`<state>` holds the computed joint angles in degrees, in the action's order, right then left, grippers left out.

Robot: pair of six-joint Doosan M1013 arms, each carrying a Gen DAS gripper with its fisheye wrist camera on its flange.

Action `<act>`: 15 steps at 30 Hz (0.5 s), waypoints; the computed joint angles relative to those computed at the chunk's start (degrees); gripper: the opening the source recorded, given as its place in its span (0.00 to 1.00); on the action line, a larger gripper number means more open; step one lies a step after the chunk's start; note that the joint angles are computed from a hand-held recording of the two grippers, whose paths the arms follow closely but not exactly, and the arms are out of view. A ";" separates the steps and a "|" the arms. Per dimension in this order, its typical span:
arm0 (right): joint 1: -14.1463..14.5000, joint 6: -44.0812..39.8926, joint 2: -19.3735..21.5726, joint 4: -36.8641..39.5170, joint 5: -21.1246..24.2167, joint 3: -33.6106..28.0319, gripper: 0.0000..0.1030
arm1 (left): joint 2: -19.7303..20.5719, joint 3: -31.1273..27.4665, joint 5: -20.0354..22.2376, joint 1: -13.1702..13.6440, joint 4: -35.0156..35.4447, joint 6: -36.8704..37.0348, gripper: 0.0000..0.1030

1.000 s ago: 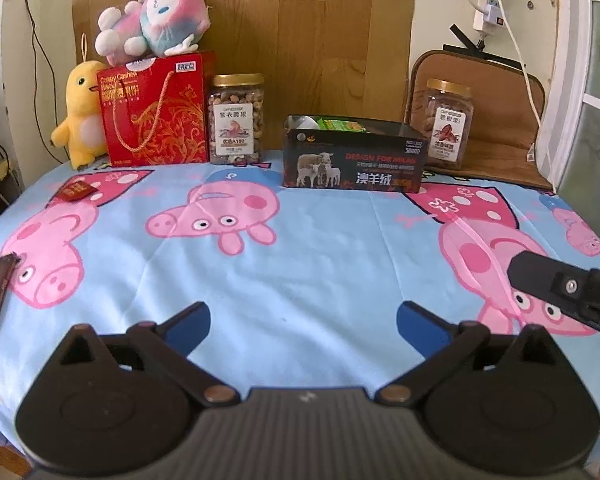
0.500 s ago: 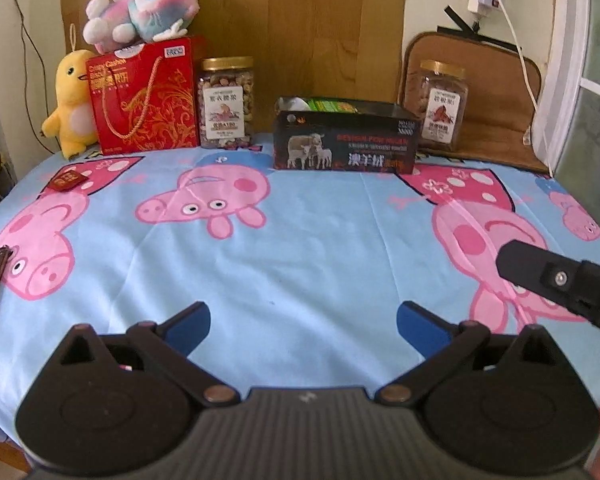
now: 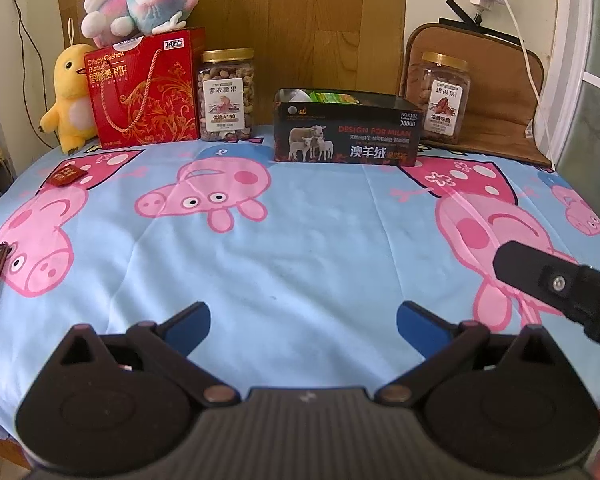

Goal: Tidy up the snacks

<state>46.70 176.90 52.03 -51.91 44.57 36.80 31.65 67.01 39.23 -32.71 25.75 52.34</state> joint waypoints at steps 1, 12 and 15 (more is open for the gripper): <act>-0.01 -0.09 0.02 0.20 0.02 -0.04 0.96 | 0.01 -0.03 0.04 0.03 -0.11 0.13 1.00; 0.02 -0.79 0.14 0.35 -0.12 -0.37 0.96 | -0.01 0.01 0.03 0.10 -0.14 0.46 1.00; 0.05 -0.81 0.10 0.18 -0.19 -0.31 0.96 | -0.01 -0.01 0.08 0.08 -0.11 0.46 1.00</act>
